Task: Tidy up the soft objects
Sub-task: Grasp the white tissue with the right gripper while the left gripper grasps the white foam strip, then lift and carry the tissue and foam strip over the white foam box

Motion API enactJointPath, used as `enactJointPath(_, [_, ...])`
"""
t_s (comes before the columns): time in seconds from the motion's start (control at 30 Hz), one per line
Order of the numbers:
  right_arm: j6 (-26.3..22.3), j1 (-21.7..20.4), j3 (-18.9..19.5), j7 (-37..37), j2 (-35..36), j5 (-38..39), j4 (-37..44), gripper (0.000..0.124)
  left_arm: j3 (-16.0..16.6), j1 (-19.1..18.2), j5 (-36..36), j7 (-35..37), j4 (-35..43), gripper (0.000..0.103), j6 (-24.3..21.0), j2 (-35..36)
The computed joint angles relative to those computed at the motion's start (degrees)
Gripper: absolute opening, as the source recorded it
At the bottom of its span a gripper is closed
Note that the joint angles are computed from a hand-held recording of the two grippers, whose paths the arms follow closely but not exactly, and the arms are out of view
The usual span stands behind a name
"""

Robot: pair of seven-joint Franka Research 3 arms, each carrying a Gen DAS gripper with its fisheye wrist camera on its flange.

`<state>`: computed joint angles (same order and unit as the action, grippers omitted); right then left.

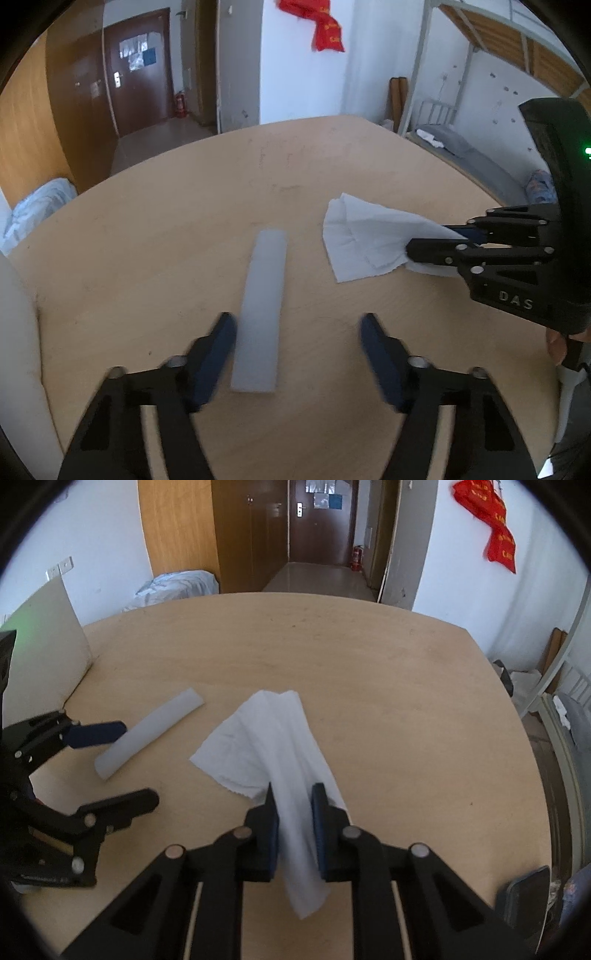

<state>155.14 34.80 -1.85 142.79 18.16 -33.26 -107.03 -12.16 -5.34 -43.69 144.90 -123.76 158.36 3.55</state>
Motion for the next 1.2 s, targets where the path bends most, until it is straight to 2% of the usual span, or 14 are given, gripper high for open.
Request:
enactJointPath(0.1, [-0.10, 0.02, 0.09, 0.06, -0.03, 0.46, 0.06, 0.019, 0.12, -0.13, 1.79, -1.20, -0.52, 0.049, 2.15, 0.09])
enactJointPath(0.23, [-0.16, 0.15, 0.21, 0.39, -0.14, 0.50, -0.01, 0.019, 0.24, 0.46, 2.70, -3.09, -0.12, 0.021, 2.54, 0.51])
enactJointPath(0.3, [0.13, -0.05, 0.25, 0.40, -0.29, 0.91, -0.25, 0.019, 0.08, 0.88, 1.97, -2.63, 0.13, 0.021, 1.85, 0.57])
enactJointPath(0.5, [0.58, -0.29, 0.16, 0.93, -1.08, 1.05, -1.06, 0.019, -0.40, -0.09, 6.14, -3.19, -2.73, 0.016, 6.79, -0.95])
enactJointPath(0.67, [1.29, -0.42, 0.25, 1.75, -1.96, 0.56, -1.90, 0.019, 0.43, -0.75, 2.36, 0.09, -3.81, 0.014, 5.28, -3.26])
enactJointPath(0.83, [1.76, -0.32, 0.61, 3.16, -3.74, -1.51, -3.20, 0.019, 2.91, -2.47, -1.91, 3.56, -5.98, 0.014, 3.89, -7.18])
enactJointPath(1.0, [1.94, -0.03, 1.73, 4.89, -5.13, -4.12, -3.70, 0.019, 6.73, -5.39, -7.52, 7.29, -9.46, 0.014, 4.30, -12.75])
enactJointPath(1.2, [2.73, 0.35, 2.59, 9.46, -7.77, -8.30, -5.33, 0.019, 10.74, -8.90, -10.77, 9.68, -13.22, 0.014, 5.02, -17.79])
